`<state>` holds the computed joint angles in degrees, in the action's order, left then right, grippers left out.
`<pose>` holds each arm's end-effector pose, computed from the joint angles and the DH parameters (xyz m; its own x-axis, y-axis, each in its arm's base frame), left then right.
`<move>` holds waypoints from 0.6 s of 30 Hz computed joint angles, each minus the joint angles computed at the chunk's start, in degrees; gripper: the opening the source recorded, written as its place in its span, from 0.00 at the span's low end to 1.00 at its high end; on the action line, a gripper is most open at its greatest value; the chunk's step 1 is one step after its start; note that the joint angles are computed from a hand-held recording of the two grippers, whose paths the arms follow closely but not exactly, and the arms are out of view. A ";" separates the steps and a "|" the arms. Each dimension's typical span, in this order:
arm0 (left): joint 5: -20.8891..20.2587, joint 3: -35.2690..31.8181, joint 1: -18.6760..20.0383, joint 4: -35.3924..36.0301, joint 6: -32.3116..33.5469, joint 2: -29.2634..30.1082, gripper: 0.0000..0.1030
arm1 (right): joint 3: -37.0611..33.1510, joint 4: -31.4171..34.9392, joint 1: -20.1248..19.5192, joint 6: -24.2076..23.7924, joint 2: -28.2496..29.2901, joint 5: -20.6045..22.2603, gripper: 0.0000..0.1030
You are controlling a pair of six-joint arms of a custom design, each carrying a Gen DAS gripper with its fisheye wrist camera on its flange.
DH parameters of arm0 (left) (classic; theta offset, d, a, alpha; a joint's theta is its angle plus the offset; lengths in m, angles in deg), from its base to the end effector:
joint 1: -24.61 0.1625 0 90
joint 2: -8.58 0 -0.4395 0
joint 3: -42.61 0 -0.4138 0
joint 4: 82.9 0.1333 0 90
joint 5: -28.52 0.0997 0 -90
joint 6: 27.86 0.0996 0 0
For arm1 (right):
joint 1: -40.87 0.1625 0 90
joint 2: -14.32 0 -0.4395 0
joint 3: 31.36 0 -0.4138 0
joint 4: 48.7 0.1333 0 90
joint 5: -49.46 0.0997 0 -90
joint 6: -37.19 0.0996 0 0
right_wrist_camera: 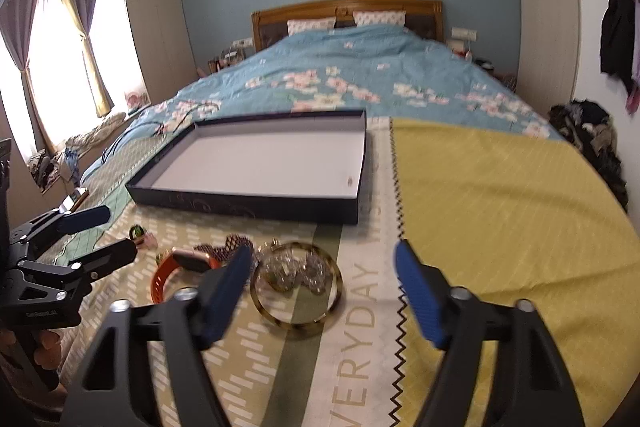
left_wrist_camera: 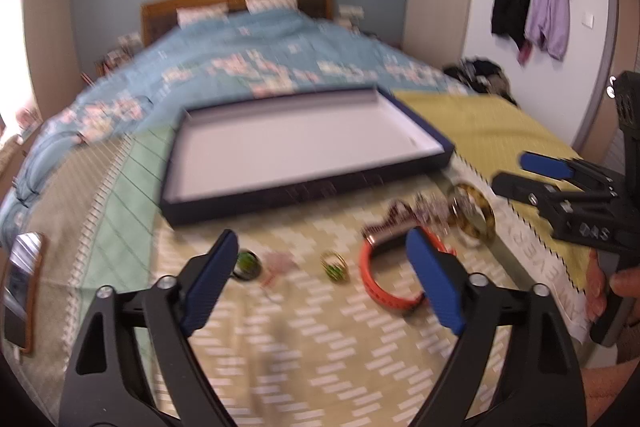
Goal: Organize jewelry
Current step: 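Grasp the orange watch band with the left tool while the right tool grasps the tortoiseshell bangle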
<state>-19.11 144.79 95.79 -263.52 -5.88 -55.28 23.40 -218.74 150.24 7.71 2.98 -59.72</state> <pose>-0.0159 -0.6680 0.3344 -0.7342 -0.0304 -0.6783 0.5091 0.6365 -0.5795 0.3826 -0.7851 -0.0515 -0.7012 -0.4844 0.5231 -0.7022 0.5960 -0.3895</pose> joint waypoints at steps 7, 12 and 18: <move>-4.34 -2.02 1.96 9.18 -3.79 0.58 0.54 | -5.23 13.52 -1.58 4.98 1.23 1.48 0.37; -8.12 -3.45 2.88 15.45 -6.38 0.63 0.39 | -8.71 20.69 -2.17 6.89 2.14 3.17 0.22; -9.85 -5.61 3.67 20.65 -9.34 1.45 0.24 | -8.87 22.04 -2.61 7.44 1.75 4.91 0.07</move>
